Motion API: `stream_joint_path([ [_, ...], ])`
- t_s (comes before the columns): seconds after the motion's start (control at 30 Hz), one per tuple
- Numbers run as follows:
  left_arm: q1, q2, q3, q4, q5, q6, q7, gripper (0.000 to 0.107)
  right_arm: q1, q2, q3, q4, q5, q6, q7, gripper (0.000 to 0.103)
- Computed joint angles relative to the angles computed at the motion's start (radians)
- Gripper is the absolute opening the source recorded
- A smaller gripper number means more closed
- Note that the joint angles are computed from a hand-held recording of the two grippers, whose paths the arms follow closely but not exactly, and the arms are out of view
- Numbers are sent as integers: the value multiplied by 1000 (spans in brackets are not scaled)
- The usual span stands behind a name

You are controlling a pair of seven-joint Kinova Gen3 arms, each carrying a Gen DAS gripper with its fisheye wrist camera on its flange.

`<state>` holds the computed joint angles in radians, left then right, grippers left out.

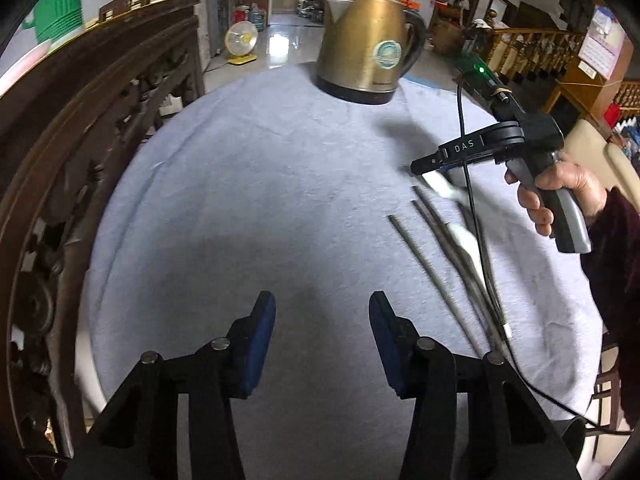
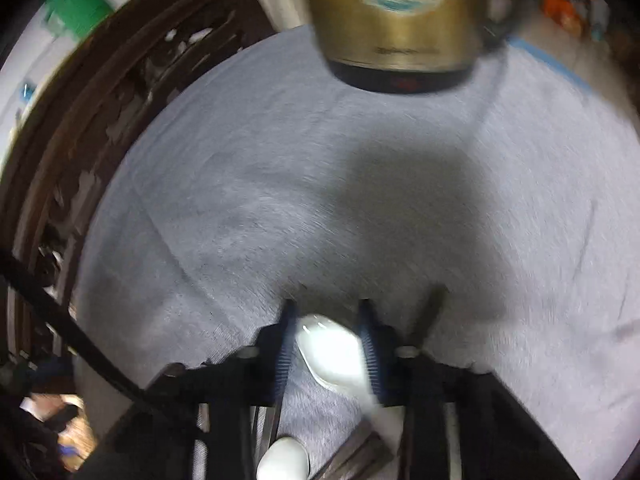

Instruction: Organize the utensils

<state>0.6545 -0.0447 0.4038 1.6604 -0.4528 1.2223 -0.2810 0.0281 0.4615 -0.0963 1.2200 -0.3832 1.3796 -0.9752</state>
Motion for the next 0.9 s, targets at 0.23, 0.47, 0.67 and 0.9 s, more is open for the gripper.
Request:
stream_joint_path([
  [0.23,17,42,-16,-63,14,-15,-19,50,124,30,3,-34,-131,147,1,37],
  [0.47,35,74,-40,-105,52,-8,-31,50,95,9,4,-8,-110,125,25,75],
  [0.67,69,82,-41,-140,27,63,-18,50,41,-42,12,66,-21,61,62,29],
  [0.9,98,118,-49,-190,16,80,-67,50,76,-93,35,122,-36,55,69,7],
])
